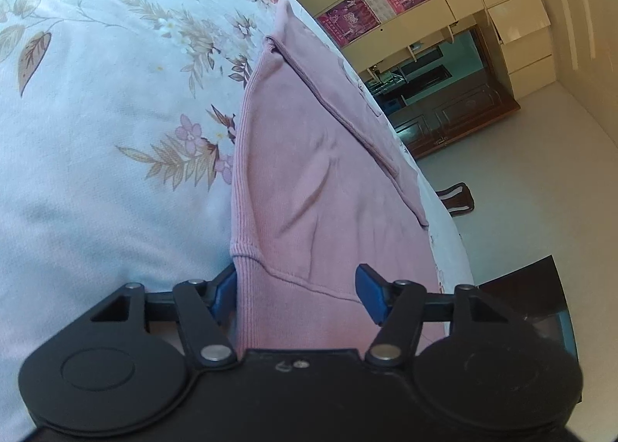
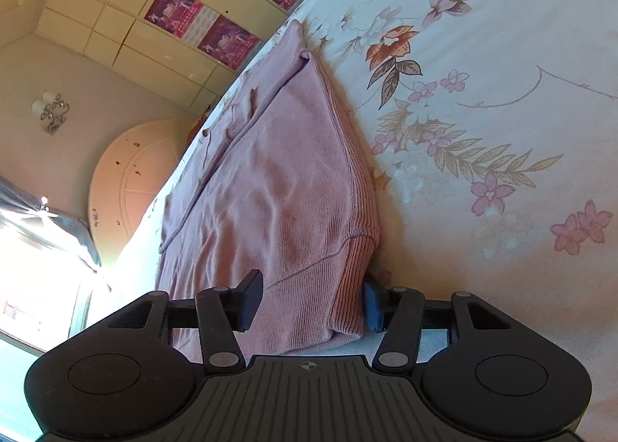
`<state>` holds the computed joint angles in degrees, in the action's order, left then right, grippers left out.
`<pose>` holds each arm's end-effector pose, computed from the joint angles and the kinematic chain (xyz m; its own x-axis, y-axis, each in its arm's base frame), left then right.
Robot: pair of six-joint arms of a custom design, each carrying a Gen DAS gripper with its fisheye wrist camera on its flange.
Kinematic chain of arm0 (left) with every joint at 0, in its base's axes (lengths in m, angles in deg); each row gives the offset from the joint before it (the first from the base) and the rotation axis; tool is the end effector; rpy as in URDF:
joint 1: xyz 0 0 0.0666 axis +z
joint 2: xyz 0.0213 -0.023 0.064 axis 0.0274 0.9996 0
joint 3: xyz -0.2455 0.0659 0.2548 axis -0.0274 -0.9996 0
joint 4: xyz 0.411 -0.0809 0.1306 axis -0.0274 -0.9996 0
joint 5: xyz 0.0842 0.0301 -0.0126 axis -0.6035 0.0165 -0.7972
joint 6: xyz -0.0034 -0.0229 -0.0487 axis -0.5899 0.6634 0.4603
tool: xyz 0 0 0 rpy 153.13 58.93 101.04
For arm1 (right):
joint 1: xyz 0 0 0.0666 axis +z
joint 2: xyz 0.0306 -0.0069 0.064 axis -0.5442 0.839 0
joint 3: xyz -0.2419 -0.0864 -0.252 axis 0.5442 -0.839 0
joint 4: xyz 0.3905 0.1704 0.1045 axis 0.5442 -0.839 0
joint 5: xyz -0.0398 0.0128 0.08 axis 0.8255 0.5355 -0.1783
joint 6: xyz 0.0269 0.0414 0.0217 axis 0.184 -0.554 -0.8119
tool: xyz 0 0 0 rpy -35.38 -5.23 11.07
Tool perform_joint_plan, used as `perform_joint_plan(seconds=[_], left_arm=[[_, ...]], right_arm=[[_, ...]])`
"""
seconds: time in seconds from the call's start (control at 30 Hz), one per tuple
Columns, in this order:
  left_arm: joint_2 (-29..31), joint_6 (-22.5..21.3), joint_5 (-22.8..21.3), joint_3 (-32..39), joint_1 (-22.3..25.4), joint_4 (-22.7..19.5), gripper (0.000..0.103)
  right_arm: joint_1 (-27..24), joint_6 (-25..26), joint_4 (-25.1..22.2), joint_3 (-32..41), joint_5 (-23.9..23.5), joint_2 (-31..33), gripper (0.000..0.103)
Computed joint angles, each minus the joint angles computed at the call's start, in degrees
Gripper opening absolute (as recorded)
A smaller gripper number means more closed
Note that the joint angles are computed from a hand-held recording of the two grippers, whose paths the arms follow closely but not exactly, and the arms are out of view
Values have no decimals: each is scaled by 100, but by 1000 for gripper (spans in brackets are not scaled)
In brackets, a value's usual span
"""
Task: Fold small clothes
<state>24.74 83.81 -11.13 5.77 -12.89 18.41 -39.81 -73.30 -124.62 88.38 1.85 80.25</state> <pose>0.4024 -0.1221 0.3902 -0.8363 -0.3931 -0.3822 0.0365 0.6556 -0.7542 0.2165 -0.0071 0.4347 -0.6464 0.6939 -0.3174 0.2061 0.5592 0.8030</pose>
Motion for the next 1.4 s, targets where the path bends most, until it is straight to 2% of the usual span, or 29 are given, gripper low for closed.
perform_joint_plan(seconds=[0.03, 0.1, 0.13, 0.2, 0.27, 0.3, 0.33, 0.37, 0.43, 0.47, 0.53, 0.6, 0.63, 0.67, 0.8, 0.93, 1.03, 1.17, 1.3, 1.4], left_arm=[[43, -43, -23, 43, -11, -39, 54], [60, -171, -6, 68, -7, -96, 54], [63, -215, -24, 80, -21, -119, 54], [26, -442, -84, 86, -72, -218, 53], [46, -603, -321, 152, -142, -371, 44], [68, -631, -452, 200, -167, -459, 34], [91, -705, -688, 266, -219, -543, 5], [-20, -685, -702, 177, -216, -339, 3], [-399, -228, -536, -211, -157, 554, 3], [-484, -125, -636, -273, -160, 665, 3], [-498, -1, -840, -341, -162, 615, 3], [-308, 15, -891, -293, -157, 160, 4], [-283, 49, -911, -325, -170, 98, 4], [-353, 155, -917, -418, -165, 258, 4], [-414, 187, -983, -383, -160, 336, 4], [-302, 362, -876, -148, -70, 771, 4], [282, 206, -758, 526, 12, 945, 4], [1460, -89, -837, 1886, 17, 1077, 4], [2867, -221, -987, 3473, 19, 874, 4], [4065, -256, -1014, 4909, 59, 412, 4]], right_arm=[[-1, -54, 45, -11, 23, 7, 52], [14, -1, -28, 21, 107, 71, 34], [1, 50, -89, 34, 68, 117, 22], [-44, 171, -85, -14, -105, 132, 16], [-73, 208, -87, -38, -140, 152, 11], [-86, 188, -133, -21, -147, 176, 10], [-79, 235, -141, 29, -95, 199, 9], [-64, 348, -12, 63, -84, 143, 8], [-223, 295, 545, 65, -536, -56, 8], [-254, 350, 537, 149, -513, -42, 7], [-319, 555, 292, 236, -422, 49, 8], [-335, 930, -242, 225, -309, 236, 8], [-305, 1019, -520, 212, -225, 337, 8], [-303, 986, -570, 146, -228, 323, 8], [-372, 375, -114, -6, -279, 21, 8], [-290, 292, 396, 381, -111, 354, 8], [-107, 476, 853, 992, 173, 1062, 8], [32, 573, 1398, 1902, 548, 2242, 8], [61, 244, 2090, 2795, 614, 3595, 8], [-77, 130, 2242, 3565, 421, 4667, 8]])
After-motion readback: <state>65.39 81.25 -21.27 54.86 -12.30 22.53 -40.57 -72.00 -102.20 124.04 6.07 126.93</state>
